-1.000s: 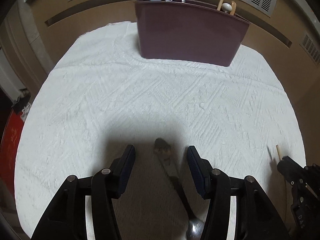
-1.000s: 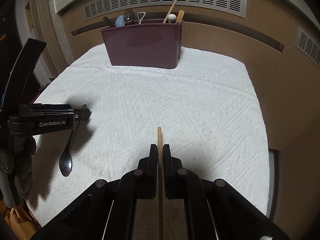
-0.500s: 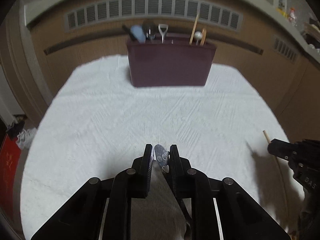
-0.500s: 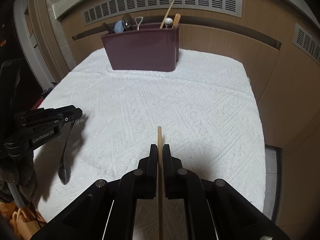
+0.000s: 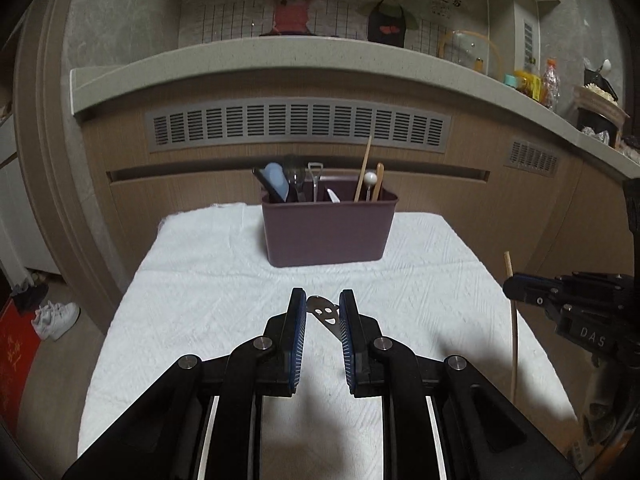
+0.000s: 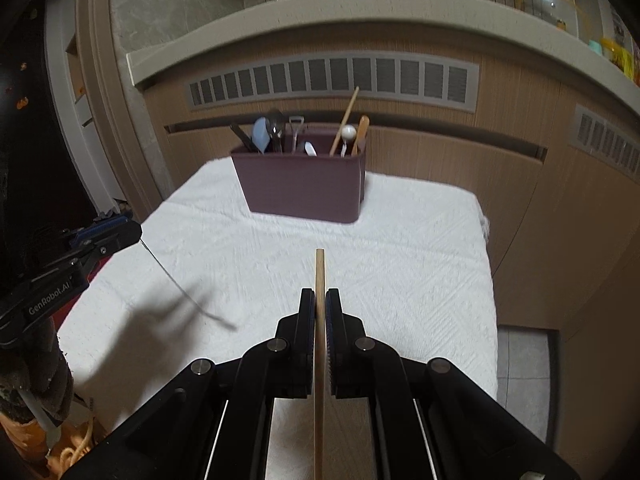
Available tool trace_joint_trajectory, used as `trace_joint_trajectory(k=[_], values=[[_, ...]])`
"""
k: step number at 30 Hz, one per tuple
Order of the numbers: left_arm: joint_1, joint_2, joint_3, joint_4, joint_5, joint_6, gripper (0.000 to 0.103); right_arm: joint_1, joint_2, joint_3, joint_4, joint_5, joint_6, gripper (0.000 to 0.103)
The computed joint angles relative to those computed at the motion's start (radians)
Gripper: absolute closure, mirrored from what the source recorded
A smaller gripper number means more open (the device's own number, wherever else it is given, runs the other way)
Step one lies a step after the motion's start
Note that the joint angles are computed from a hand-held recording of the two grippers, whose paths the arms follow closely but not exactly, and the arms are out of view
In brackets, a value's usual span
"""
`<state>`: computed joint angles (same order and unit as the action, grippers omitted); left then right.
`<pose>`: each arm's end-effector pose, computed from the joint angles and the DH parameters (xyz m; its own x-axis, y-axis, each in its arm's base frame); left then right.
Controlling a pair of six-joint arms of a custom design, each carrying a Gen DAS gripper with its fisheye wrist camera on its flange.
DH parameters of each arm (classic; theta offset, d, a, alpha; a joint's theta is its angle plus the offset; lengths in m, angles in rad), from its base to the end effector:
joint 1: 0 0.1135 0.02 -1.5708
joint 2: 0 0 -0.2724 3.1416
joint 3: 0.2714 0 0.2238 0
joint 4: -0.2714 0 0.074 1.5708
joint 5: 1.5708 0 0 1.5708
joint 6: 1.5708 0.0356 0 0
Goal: Organize utensils
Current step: 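Carry the spoon with the left gripper while the right carries the chopstick over the caddy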
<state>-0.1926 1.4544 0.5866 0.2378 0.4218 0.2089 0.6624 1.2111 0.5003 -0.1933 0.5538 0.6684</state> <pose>0.2520 -0.0640 0.1956 -0.4621 0.2829 -0.8405 0.6084 0.7907 -0.0684 0.1622 0.1028 0.1913 -0.6516 0.1603 -0.7415 0.1748 0.9828 0.0589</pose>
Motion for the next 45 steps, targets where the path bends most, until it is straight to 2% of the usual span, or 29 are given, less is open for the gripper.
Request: trace_joint_trajectory(k=[6, 10, 13, 17, 21, 26, 30, 41, 45], values=[[-0.018, -0.025, 0.054, -0.011, -0.015, -0.005, 0.086, -0.018, -0.039, 0.067, -0.022, 0.044, -0.063, 0.097], [-0.023, -0.031, 0.158, -0.044, -0.005, -0.014, 0.086, -0.054, -0.042, 0.149, -0.023, 0.074, -0.157, 0.097], [-0.029, -0.005, 0.283, -0.091, 0.000, -0.027, 0.086, -0.097, -0.045, 0.220, 0.001, 0.065, -0.248, 0.097], [-0.071, 0.071, 0.484, -0.126, -0.057, -0.040, 0.086, -0.168, 0.002, 0.366, 0.020, 0.033, -0.359, 0.097], [-0.097, 0.175, 0.693, -0.164, -0.104, -0.040, 0.086, -0.245, 0.097, 0.580, 0.014, -0.004, -0.474, 0.097], [-0.116, 0.345, 0.969, -0.245, -0.128, -0.012, 0.086, -0.321, 0.223, 0.787, -0.011, -0.039, -0.556, 0.097], [-0.123, 0.490, 1.137, -0.326, -0.130, -0.003, 0.086, -0.398, 0.336, 0.896, -0.023, -0.097, -0.559, 0.097], [-0.176, 0.874, 1.451, -0.563, -0.156, 0.027, 0.086, -0.546, 0.641, 0.925, 0.017, -0.316, -0.451, 0.097], [-0.196, 0.964, 1.532, -0.615, -0.176, 0.032, 0.085, -0.567, 0.726, 0.935, 0.021, -0.361, -0.430, 0.097]])
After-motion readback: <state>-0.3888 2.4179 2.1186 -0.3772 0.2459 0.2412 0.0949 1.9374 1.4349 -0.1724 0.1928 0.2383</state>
